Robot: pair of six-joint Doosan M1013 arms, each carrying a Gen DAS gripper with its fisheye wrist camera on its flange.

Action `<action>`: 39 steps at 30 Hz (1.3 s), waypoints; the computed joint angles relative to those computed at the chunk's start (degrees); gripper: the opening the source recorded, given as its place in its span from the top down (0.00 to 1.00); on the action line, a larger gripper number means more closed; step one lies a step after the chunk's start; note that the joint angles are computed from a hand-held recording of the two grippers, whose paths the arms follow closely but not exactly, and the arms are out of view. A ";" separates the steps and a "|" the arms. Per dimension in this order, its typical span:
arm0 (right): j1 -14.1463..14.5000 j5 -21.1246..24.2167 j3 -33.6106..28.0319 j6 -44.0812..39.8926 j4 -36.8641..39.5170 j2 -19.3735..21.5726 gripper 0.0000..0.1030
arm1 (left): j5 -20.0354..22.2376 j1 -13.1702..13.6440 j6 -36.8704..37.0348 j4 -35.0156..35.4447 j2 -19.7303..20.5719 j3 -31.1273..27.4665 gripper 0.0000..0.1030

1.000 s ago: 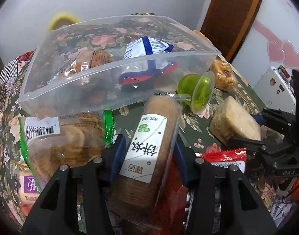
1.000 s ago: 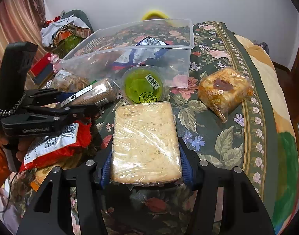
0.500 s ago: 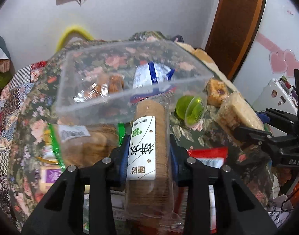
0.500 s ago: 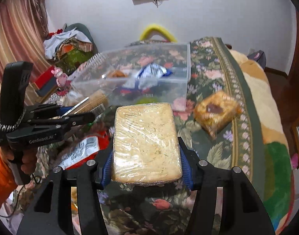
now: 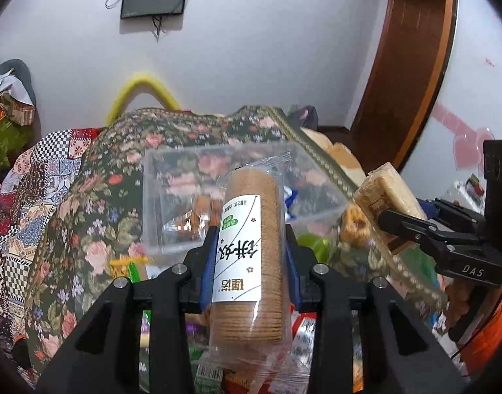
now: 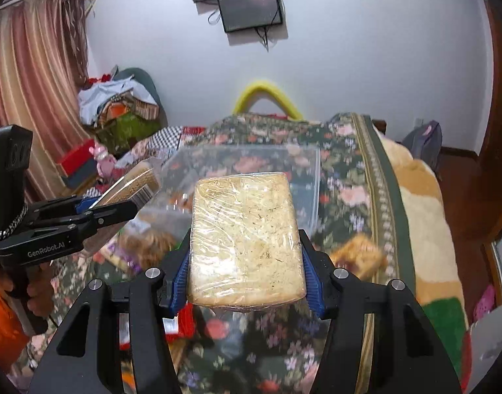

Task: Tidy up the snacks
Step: 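Lower cracker roll and square cake into the clear box and open both tools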

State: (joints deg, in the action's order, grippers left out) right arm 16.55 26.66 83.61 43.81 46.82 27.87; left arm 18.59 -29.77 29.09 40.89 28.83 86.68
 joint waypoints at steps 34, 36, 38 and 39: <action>1.40 5.97 -16.04 18.52 -19.72 11.20 0.48 | 9.39 3.89 20.59 -23.12 13.75 -19.19 0.65; 1.45 6.52 -16.18 19.16 -20.42 11.37 0.48 | 10.19 3.86 21.43 -23.87 14.04 -19.51 0.65; 1.55 5.62 -15.59 19.71 -21.01 10.99 0.46 | 10.08 3.61 19.53 -21.54 13.83 -19.17 0.65; 1.54 5.56 -15.66 19.69 -20.85 11.01 0.46 | 10.22 3.47 19.27 -20.91 13.68 -19.09 0.65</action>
State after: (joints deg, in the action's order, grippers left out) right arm 18.09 32.22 67.95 63.49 25.97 38.88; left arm 28.80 -26.30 48.36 19.98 42.50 67.59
